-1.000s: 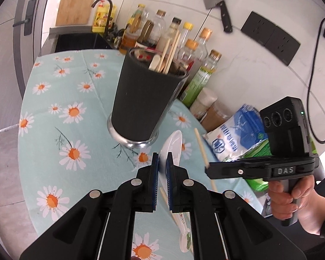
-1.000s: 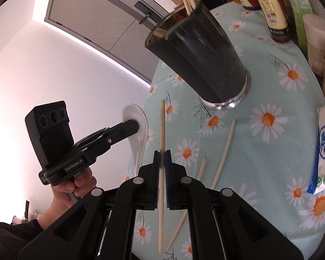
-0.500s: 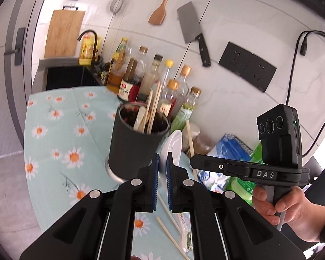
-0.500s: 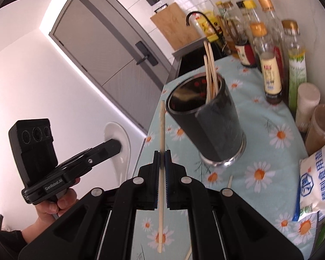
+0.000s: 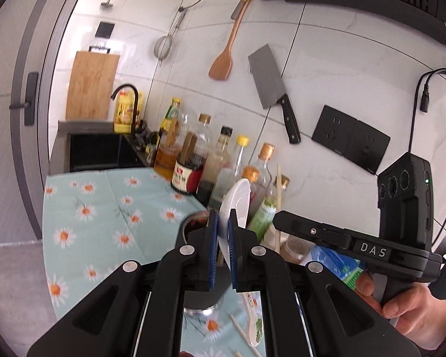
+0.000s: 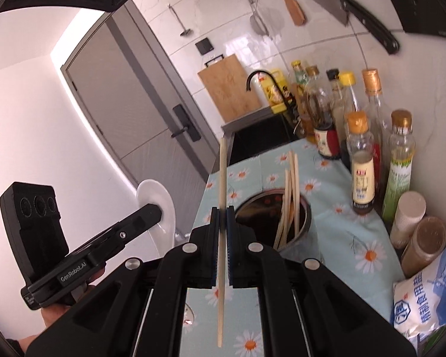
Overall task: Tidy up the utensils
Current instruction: 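Carry the held spoon and chopstick up over the black holder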
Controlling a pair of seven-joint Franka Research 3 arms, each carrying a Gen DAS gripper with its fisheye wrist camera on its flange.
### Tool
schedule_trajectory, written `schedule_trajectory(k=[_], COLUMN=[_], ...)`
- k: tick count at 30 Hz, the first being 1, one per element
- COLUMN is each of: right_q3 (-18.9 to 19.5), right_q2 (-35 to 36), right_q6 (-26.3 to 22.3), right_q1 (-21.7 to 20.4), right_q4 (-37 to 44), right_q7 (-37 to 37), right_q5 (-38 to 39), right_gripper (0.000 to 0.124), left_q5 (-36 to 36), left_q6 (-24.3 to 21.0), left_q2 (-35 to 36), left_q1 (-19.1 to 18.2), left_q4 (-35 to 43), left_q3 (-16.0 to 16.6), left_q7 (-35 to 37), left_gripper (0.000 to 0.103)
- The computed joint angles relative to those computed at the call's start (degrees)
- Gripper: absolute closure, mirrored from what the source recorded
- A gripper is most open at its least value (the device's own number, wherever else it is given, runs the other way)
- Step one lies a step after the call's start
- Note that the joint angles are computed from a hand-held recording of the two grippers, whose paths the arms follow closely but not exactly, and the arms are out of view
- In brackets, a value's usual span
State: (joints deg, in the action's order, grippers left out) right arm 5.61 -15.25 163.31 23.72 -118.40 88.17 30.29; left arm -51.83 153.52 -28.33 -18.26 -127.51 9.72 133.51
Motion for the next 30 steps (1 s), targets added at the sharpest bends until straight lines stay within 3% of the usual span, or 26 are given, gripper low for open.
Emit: schedule_trajectory(k=[5, 15, 19, 24, 27, 30], right_q3=[1.46, 1.50, 3.33, 2.47, 2.02, 1.13], right_q2=[2.71, 8.28, 10.35, 12.57, 13.21, 13.88], right_q6=[1.35, 5.26, 6.59, 7.73, 8.16, 7.89], right_q1=[-2.55, -4.57, -8.14, -8.41, -8.97, -8.73], right_q4=[3.55, 10.24, 12.41, 14.53, 14.58, 14.05], right_q7=[4.39, 10.37, 23.05, 30.92, 38.62, 42.10], right_q5=[-5.12, -11.41, -23.96, -32.18, -41.01, -43.80], right_gripper=[0.118, 0.118, 0.118, 0.118, 0.118, 0.118], left_q5=[-2.39, -7.67, -9.55, -9.09, -8.87, -8.26], left_q6=[0.08, 3.61, 6.69, 8.67, 9.83, 9.85], left_q2=[3.90, 10.80, 13.56, 16.60, 17.69, 18.65], left_q1=[-0.57, 2.30, 3.27, 5.06, 5.82, 6.61], left_q4=[4.18, 12.02, 14.67, 17.06, 17.32, 16.94], left_q3=[0.45, -3.56, -5.71, -8.05, -9.16, -10.00], left_q7=[2.49, 8.82, 11.85, 10.87, 11.23, 10.74], left_gripper=[0.097, 0.097, 0.097, 0.097, 0.097, 0.097])
